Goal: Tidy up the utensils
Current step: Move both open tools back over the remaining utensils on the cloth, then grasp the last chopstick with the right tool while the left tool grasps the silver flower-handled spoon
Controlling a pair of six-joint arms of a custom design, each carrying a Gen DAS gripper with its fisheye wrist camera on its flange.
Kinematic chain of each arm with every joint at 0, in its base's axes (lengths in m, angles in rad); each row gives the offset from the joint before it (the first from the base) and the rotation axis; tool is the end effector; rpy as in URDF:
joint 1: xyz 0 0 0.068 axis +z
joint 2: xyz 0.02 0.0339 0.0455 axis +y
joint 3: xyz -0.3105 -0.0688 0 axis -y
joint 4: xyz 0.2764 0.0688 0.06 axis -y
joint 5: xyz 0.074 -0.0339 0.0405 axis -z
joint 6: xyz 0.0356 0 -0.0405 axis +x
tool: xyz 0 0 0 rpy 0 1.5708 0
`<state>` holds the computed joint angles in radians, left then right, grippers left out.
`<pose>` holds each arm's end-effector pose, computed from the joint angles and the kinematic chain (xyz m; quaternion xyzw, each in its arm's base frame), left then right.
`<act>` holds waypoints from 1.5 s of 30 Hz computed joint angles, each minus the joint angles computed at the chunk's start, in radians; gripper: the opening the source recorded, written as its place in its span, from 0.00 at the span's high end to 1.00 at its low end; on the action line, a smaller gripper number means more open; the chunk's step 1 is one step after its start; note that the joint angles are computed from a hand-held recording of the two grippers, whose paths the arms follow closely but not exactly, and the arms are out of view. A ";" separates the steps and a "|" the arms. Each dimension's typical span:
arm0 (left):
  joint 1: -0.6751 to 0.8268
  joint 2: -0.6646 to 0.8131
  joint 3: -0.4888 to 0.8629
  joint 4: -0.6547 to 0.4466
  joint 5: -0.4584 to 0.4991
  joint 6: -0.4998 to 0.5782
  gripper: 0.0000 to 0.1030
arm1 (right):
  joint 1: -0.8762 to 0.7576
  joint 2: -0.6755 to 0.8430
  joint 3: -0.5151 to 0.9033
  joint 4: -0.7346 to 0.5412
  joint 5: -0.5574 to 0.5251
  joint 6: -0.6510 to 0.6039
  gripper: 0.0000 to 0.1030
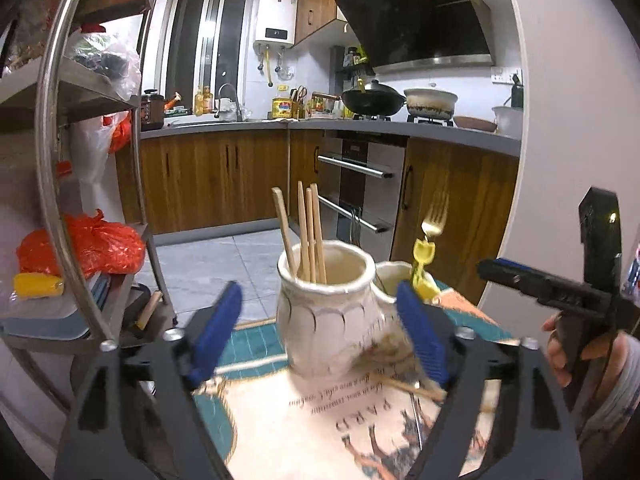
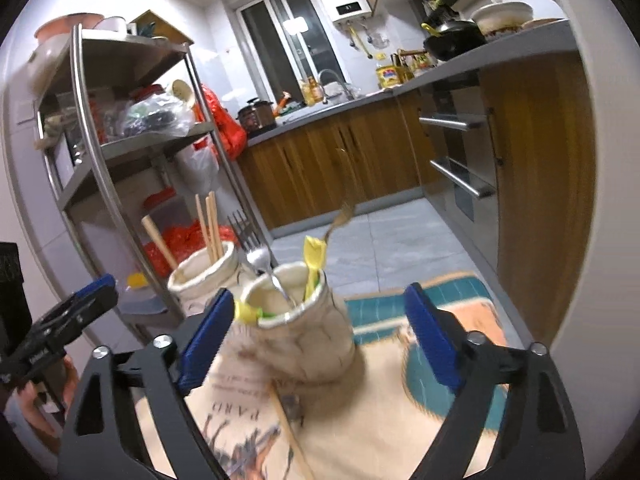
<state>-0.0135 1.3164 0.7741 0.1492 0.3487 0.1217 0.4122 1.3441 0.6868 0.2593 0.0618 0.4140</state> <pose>0.3086 -0.0163 0.2816 0.1514 0.8106 -0.1145 0.5540 0.2818 0.1208 0.2522 0.0178 0.8325 0.1985 0.5169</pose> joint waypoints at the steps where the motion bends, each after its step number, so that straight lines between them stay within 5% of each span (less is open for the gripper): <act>1: -0.001 -0.022 -0.020 -0.003 0.001 0.008 0.19 | 0.003 -0.018 -0.008 -0.020 0.007 -0.002 0.10; 11: -0.009 -0.175 -0.146 -0.033 -0.016 0.039 0.12 | 0.064 -0.171 -0.121 -0.124 0.079 -0.008 0.08; 23: 0.029 -0.185 -0.197 -0.040 0.019 0.039 0.10 | 0.126 -0.191 -0.129 -0.201 0.135 -0.014 0.07; 42: 0.082 -0.090 -0.188 -0.078 0.057 0.076 0.08 | 0.168 0.176 0.147 -0.429 0.034 -0.221 0.10; 45: 0.074 -0.075 -0.180 -0.095 0.040 0.097 0.08 | 0.161 0.228 0.181 -0.466 0.001 -0.229 0.18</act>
<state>0.0608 1.2417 0.5937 0.0547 0.3886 0.2187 0.5728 1.5725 0.8681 -0.2063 0.0629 0.1850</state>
